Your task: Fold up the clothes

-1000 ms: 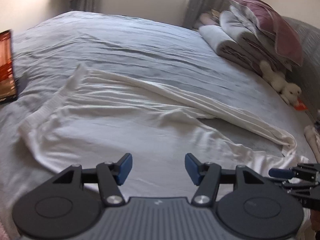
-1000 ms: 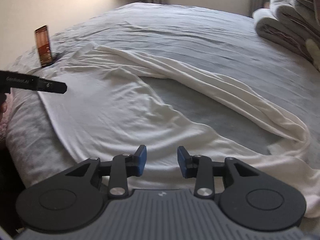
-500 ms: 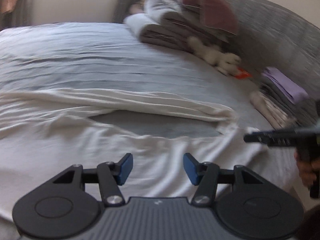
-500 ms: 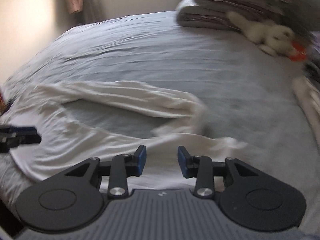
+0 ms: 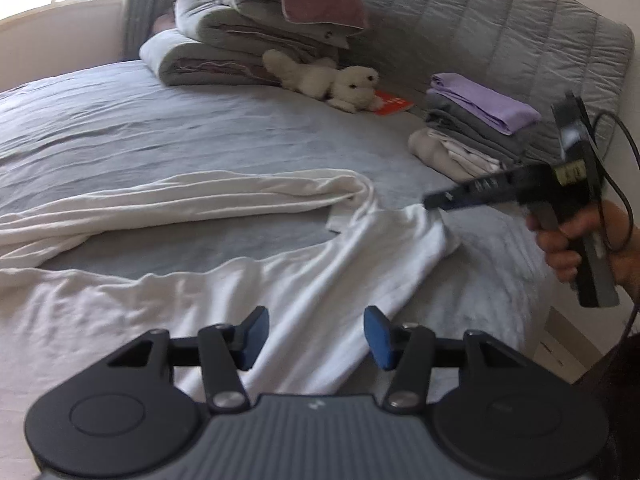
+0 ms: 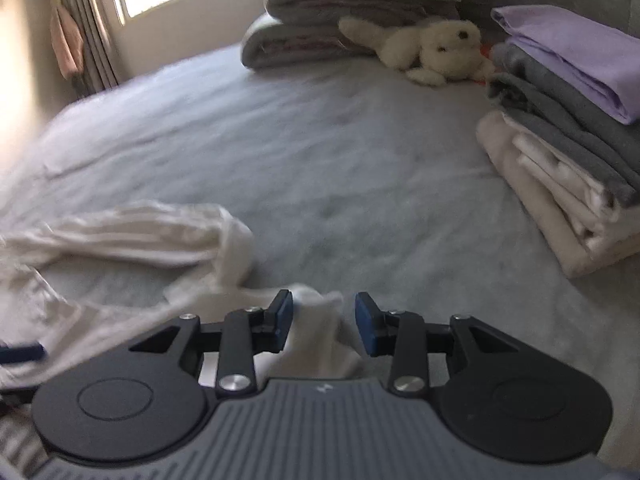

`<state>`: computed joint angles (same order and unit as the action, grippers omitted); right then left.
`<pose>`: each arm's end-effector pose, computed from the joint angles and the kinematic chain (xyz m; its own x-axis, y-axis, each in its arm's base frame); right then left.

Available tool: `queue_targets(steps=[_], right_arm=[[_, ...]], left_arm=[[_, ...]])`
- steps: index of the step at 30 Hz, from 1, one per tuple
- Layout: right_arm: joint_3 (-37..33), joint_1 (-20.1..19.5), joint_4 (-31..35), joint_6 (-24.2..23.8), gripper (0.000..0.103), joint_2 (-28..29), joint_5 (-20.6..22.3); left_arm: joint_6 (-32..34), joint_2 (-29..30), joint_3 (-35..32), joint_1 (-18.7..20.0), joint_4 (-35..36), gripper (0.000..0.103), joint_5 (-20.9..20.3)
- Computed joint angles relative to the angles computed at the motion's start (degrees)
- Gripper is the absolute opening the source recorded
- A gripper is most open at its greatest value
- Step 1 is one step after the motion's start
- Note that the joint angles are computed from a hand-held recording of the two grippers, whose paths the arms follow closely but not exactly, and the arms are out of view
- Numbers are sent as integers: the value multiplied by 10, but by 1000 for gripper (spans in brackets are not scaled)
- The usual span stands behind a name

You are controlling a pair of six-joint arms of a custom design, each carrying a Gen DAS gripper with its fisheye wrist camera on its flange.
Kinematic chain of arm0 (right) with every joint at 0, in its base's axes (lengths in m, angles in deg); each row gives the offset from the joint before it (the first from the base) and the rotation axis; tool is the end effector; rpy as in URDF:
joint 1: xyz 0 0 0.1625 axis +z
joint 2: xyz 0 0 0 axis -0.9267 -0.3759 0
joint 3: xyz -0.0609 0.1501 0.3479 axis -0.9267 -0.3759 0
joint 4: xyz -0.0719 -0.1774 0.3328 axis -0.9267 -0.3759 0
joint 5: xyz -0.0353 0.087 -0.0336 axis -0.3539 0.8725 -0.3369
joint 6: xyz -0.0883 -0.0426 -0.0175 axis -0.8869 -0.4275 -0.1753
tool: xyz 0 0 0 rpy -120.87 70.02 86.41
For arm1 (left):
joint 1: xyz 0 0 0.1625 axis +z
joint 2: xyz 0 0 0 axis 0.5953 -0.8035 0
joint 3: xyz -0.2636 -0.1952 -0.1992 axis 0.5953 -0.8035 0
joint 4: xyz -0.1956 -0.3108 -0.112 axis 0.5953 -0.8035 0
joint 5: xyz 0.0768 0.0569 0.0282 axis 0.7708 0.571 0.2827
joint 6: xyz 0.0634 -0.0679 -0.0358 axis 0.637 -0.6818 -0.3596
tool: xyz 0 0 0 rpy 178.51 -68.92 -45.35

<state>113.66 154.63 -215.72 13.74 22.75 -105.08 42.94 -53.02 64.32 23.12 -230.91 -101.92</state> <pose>0.0473 -0.7446 0.3150 -0.8154 0.1888 0.5472 -0.3246 0.6336 -0.7023 -0.2743 -0.7667 0.0769 -0.6091 0.7295 -0.3110 0.7918 0.5374 -0.2903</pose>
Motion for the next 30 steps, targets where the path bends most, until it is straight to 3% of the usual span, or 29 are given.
queue_targets(steps=[5, 7, 9, 10, 11, 14, 16, 19, 21, 26, 28, 30], right_arm=[[-70, 1, 64, 5, 39, 39, 49], [-113, 6, 100, -1, 39, 64, 31], [-158, 12, 131, -7, 26, 93, -3], [-174, 15, 130, -17, 7, 105, -19], [-186, 16, 127, -21, 6, 114, -27], [-232, 26, 66, -61, 6, 153, -67], [-305, 37, -22, -154, 6, 212, -105], [-394, 41, -112, -251, 6, 276, -88], [-462, 43, -119, -286, 6, 317, -80], [-541, 45, -24, -290, 10, 360, -130], [-507, 45, -24, -292, 13, 344, -143], [-446, 45, -48, -292, 26, 312, -144]], left_arm=[[-5, 12, -19, 3, 13, 53, -15], [-5, 16, -23, 3, 14, 53, -18], [-6, 19, -31, 4, 20, 53, -20], [-9, 22, -37, 5, 24, 53, -19], [-11, 25, -43, 5, 27, 53, -18], [-21, 31, -55, 7, 31, 53, -19], [-27, 33, -61, 9, 33, 53, -21], [-30, 32, -62, 10, 32, 53, -22], [-30, 30, -59, 11, 30, 53, -19], [-29, 18, -41, 13, 26, 53, -7], [-26, 10, -30, 14, 21, 53, -3], [-23, 2, -19, 14, 14, 53, 0]])
